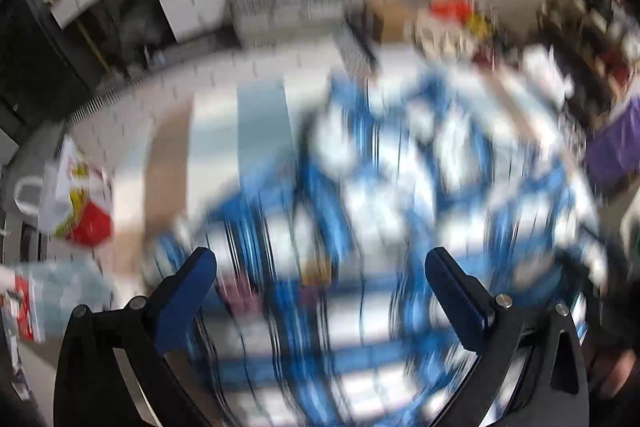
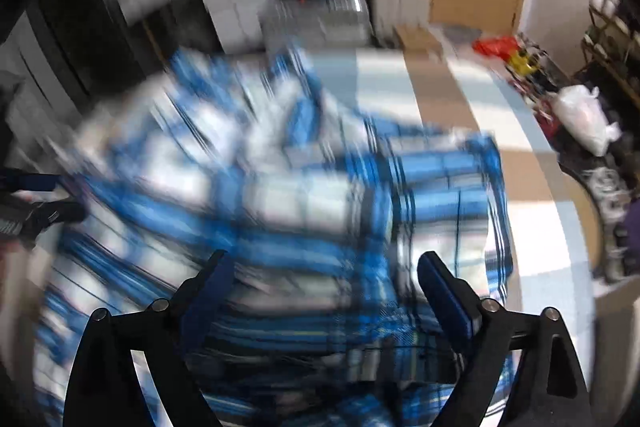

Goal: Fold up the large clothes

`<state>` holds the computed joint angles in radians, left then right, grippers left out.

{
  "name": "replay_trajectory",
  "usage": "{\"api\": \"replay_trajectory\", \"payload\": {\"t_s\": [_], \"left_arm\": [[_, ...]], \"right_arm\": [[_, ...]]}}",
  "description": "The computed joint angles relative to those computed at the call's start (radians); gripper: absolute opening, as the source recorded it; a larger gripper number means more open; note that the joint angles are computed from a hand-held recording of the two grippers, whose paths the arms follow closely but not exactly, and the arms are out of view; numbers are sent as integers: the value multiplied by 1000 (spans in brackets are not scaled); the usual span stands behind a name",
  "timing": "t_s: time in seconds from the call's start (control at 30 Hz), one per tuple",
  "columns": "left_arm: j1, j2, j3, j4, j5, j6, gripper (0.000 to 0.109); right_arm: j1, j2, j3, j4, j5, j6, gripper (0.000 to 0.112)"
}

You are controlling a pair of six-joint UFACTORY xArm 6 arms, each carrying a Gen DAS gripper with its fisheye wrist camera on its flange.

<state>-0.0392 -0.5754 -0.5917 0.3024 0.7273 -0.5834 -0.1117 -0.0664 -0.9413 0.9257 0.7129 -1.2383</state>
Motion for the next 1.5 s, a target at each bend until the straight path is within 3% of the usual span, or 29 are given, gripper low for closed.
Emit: {"api": "replay_trajectory", "payload": {"t_s": [0.07, 0.17, 0.3, 0.47, 0.53, 0.57, 0.6, 0.63, 0.87, 1.0, 1.07, 1.17, 1.27, 1.4, 1.47, 1.5], "left_arm": [[8, 96, -72, 66, -15, -77, 102], [47, 295, -201, 1, -4, -79, 102], [92, 487, -338, -109, -25, -54, 102], [81, 598, -442, -101, 13, -77, 101], [80, 583, -428, -172, 6, -21, 74], [81, 573, -412, -225, -4, 18, 25], [80, 554, -406, -271, 12, 46, 6], [77, 521, -382, -297, 16, 59, 6], [1, 147, -129, -267, -95, 176, 6], [-60, -72, 3, -246, -78, 220, 6], [-67, -123, 50, -250, -87, 234, 6], [-71, -159, 93, -292, -107, 276, 6], [-66, -143, 102, -285, -145, 278, 6], [-58, -93, 100, -345, -203, 304, 6], [-61, -80, 97, -317, -214, 284, 6], [-61, -77, 93, -308, -213, 278, 6]], "right_arm": [[-76, -13, -4, 174, 146, -85, 94], [-164, -3, 12, 324, 338, -144, 96], [-218, 60, -4, 339, 491, -156, 96], [-265, 90, -2, 345, 619, -191, 100], [-272, 110, -18, 345, 662, -184, 101], [-277, 115, -23, 349, 684, -186, 101], [-289, 100, -1, 354, 692, -199, 102], [-293, 94, 7, 357, 697, -210, 103], [-296, 43, 20, 351, 619, -169, 103], [-219, -15, -20, 330, 487, -102, 103], [-153, -37, -41, 325, 373, -111, 103], [-2, 14, -137, 162, 144, -15, 103], [86, 143, -258, -51, 54, 166, 103], [148, 288, -373, -333, 27, 422, 100], [174, 328, -392, -431, -2, 498, 94], [185, 336, -392, -443, -17, 485, 82]]}}
